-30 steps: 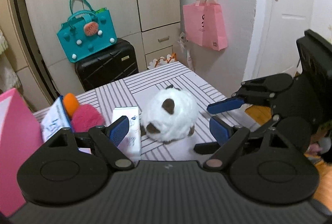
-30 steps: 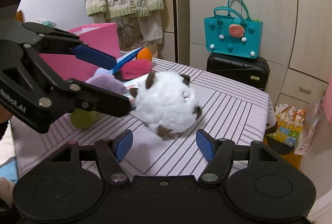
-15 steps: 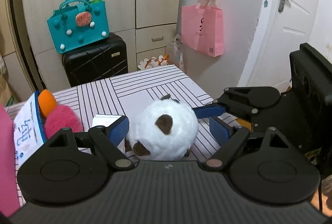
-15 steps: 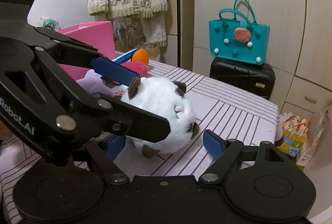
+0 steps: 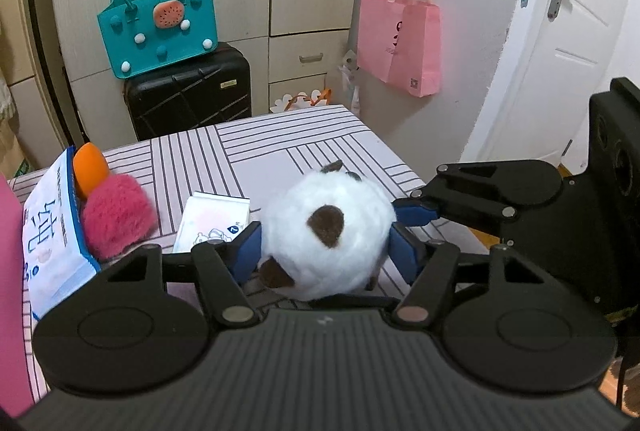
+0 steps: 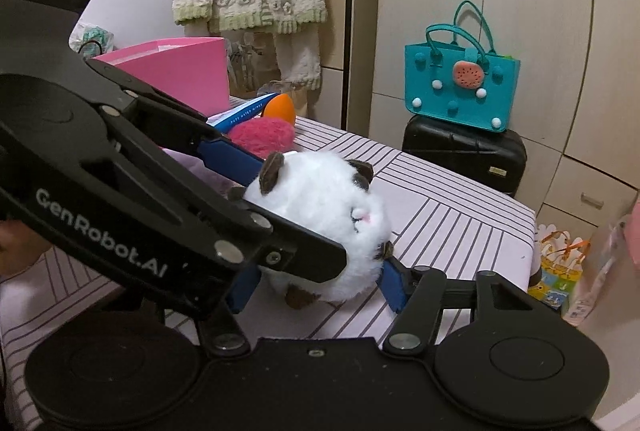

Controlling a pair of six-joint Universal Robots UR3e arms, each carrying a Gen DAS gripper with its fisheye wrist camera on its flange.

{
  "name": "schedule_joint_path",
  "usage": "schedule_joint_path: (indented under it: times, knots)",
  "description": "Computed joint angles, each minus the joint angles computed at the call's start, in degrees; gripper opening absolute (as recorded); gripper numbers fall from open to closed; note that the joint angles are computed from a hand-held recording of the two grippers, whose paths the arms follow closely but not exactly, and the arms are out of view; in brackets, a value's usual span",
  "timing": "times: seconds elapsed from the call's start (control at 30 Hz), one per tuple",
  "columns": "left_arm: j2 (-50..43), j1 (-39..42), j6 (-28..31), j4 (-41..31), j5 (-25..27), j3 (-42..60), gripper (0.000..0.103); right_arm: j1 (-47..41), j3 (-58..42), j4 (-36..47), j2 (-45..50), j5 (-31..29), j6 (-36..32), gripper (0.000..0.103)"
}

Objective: Organize soft objects
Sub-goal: 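Lift the plush cat with the left gripper and carry it toward the box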

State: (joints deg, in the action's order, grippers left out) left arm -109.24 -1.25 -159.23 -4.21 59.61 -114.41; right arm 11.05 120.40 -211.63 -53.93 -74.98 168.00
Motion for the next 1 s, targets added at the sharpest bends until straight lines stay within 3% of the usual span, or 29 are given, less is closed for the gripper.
schedule_joint_path:
  times: [0.37,0.7,1.0]
  knots:
    - [10.9,1.2,2.6,-3.4,-1.5,-8.8,0.066,4.2,7.2,0.6,-7.5,-4.7,3.8,0.067]
    - [23.4,2.7,5.8,-15.4,-1.3,-13.6,0.066,11.0,11.4,4.9,-14.6,-11.5,6.9,0.068]
    - [36.0,9.7,15.3,-32.5,-7.2,-16.5,0.066,16.9,12.2,11.8,-21.0,-16.1,11.1,0.068]
